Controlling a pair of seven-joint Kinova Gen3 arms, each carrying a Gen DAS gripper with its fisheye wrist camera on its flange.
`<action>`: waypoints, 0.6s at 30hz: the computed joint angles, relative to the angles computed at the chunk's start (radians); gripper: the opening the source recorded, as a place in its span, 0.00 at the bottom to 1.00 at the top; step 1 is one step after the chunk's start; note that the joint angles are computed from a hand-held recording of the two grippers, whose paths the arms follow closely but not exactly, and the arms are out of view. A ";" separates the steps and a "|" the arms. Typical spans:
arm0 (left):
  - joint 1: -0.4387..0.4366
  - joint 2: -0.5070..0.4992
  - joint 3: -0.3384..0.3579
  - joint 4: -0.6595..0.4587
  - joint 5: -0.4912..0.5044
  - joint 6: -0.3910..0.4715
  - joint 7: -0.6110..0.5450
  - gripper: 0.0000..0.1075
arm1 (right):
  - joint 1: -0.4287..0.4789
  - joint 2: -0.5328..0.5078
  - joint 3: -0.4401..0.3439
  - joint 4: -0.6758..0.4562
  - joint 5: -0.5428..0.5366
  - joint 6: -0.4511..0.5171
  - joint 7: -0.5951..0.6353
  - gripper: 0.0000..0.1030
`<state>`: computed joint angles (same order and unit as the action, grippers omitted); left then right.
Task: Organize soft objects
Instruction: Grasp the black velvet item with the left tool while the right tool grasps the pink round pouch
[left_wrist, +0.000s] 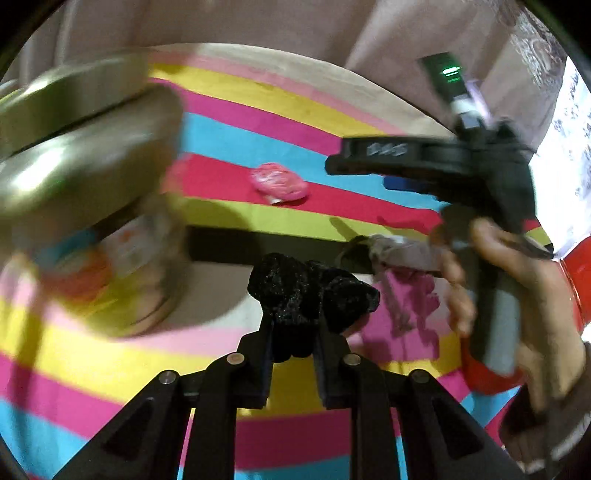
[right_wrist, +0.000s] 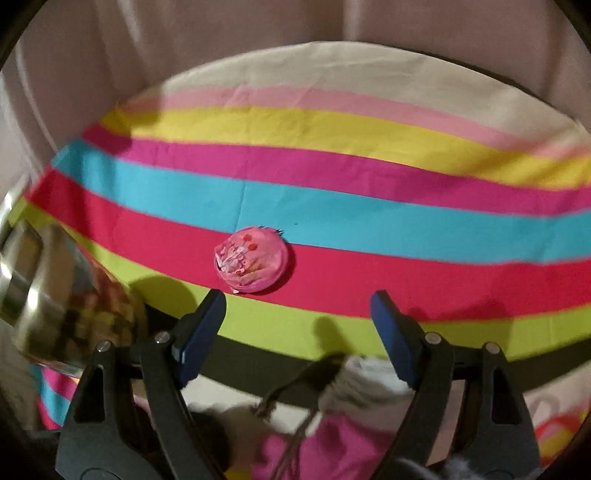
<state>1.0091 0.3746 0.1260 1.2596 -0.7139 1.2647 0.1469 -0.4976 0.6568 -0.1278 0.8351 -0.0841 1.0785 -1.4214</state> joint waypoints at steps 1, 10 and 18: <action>0.023 -0.001 -0.003 -0.002 -0.014 0.033 0.020 0.18 | -0.008 0.007 -0.005 0.006 0.008 -0.018 0.024 0.80; 0.131 -0.039 0.042 0.054 -0.095 0.206 0.248 0.18 | -0.075 0.144 0.009 -0.155 0.042 0.064 0.075 0.80; 0.120 -0.037 0.065 0.072 -0.120 0.197 0.270 0.18 | -0.117 0.274 0.042 -0.386 0.041 0.205 0.089 0.80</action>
